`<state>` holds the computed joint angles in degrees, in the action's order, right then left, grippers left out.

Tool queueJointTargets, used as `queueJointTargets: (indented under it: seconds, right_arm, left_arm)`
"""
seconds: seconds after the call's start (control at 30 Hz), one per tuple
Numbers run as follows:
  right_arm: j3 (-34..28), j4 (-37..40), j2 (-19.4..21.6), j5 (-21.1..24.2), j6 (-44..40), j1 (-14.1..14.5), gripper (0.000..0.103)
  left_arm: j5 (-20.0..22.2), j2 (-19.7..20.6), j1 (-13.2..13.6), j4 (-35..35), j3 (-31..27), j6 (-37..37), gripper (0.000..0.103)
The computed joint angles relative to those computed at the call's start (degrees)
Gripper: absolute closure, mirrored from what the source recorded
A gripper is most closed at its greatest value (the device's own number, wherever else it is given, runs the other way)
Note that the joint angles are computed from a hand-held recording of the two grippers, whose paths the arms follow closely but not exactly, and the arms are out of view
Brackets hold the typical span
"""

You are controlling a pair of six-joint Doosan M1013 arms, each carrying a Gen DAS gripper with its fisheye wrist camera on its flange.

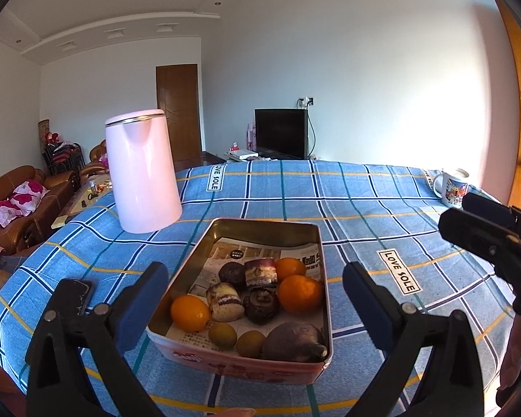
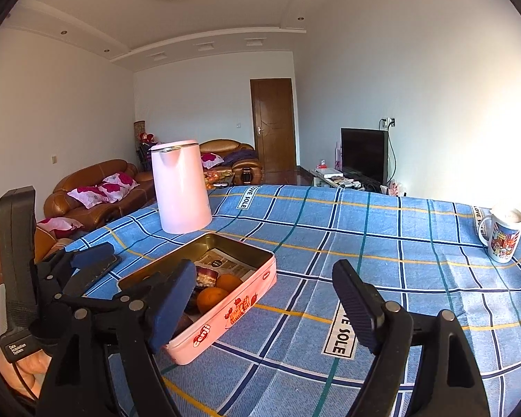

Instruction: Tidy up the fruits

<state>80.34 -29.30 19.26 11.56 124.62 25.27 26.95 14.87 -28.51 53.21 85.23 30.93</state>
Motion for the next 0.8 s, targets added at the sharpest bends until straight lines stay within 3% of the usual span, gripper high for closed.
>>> queueJointTargets:
  seconds: [0.8]
  right_arm:
    - [1.6, -2.18, -0.96, -1.36, 2.12, -0.17, 0.02]
  left_arm:
    - [1.16, 0.1, -0.38, -0.31, -0.33, 0.06, 0.001]
